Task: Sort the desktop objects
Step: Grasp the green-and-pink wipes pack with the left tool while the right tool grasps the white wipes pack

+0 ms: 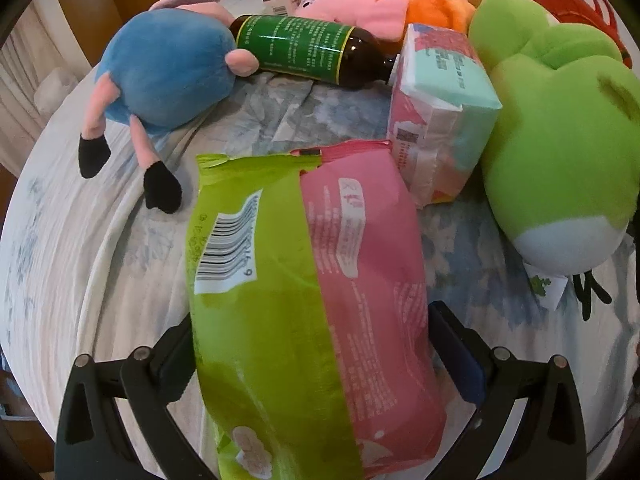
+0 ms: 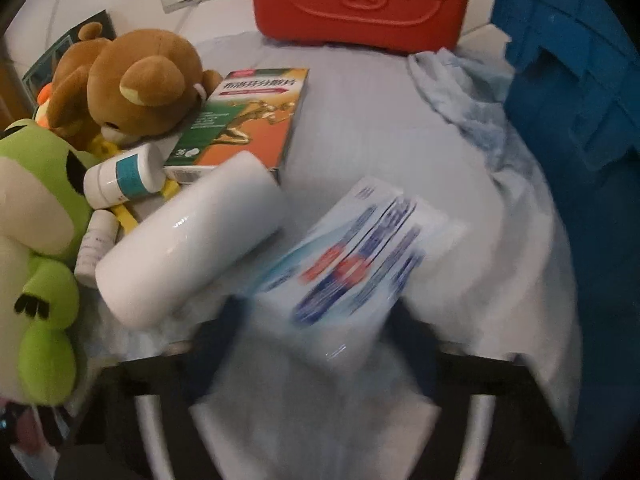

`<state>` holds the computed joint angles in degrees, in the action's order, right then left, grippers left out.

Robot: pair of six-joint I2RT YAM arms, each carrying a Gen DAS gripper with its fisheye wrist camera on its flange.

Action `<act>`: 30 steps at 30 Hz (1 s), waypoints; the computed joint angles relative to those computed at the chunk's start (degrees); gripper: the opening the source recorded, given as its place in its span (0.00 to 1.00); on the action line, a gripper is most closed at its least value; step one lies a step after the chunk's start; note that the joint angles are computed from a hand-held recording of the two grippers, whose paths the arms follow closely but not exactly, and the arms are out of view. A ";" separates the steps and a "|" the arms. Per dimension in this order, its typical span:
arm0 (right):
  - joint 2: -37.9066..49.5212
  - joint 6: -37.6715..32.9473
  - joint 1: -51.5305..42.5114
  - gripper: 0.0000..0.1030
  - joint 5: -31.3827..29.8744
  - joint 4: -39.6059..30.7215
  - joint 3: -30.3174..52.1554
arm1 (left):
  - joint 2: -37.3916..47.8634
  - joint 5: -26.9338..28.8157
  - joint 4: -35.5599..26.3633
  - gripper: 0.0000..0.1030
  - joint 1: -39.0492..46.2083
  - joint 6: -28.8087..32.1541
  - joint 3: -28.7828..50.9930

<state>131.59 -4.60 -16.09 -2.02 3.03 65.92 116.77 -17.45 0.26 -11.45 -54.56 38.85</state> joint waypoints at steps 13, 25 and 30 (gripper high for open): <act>1.64 3.75 -4.28 0.99 -6.78 -0.60 3.49 | -2.64 -1.24 2.53 0.90 -6.76 2.26 -3.53; -3.48 -0.71 -7.02 0.45 -7.34 0.40 -3.51 | -8.35 -1.97 0.30 0.75 -13.97 -3.26 -7.25; -10.92 -3.38 -9.53 0.30 -11.29 2.16 -13.05 | -14.05 -5.95 -5.69 0.74 -22.80 -2.86 -7.31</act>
<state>120.67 -7.98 -25.62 -13.31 5.20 52.87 102.72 -23.40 -5.43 -34.25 -57.41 31.54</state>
